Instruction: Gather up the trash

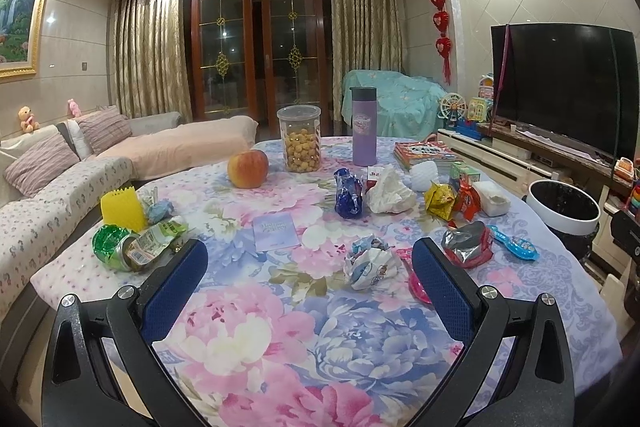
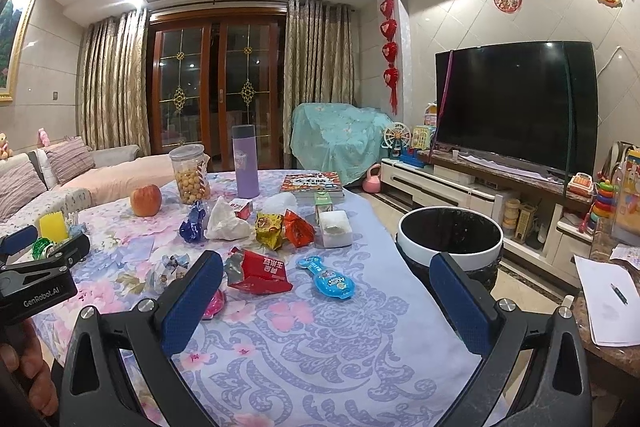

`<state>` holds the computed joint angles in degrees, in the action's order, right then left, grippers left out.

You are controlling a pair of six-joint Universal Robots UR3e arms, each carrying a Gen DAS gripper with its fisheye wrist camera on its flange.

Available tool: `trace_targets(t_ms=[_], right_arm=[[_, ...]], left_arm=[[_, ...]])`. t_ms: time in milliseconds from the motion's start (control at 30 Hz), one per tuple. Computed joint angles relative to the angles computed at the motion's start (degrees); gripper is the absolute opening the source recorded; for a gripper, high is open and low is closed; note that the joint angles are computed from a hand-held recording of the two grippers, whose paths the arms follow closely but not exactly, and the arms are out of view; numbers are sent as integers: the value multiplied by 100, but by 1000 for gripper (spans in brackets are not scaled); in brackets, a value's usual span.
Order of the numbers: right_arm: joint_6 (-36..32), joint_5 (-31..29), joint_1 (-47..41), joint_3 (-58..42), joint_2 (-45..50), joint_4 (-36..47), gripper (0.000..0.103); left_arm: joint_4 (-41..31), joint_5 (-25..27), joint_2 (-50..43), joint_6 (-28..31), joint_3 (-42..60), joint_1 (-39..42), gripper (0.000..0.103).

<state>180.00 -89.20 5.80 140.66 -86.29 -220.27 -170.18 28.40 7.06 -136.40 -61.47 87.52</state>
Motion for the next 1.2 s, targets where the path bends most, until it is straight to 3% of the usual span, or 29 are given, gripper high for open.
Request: trace_targets(t_ms=[433, 800, 1000, 1200], right_arm=[[-21, -16, 31, -56, 30, 83, 103], [-236, -293, 267, -193, 320, -135, 103], [-366, 332, 139, -242, 200, 302, 103], [-369, 720, 15, -650, 190, 1234, 103]], left_arm=[[73, 15, 45, -43, -112, -32, 103], [-105, 77, 186, 294, -578, 34, 103], [-774, 141, 56, 1121, -572, 188, 103], [-2295, 231, -400, 2586, -86, 540, 103]])
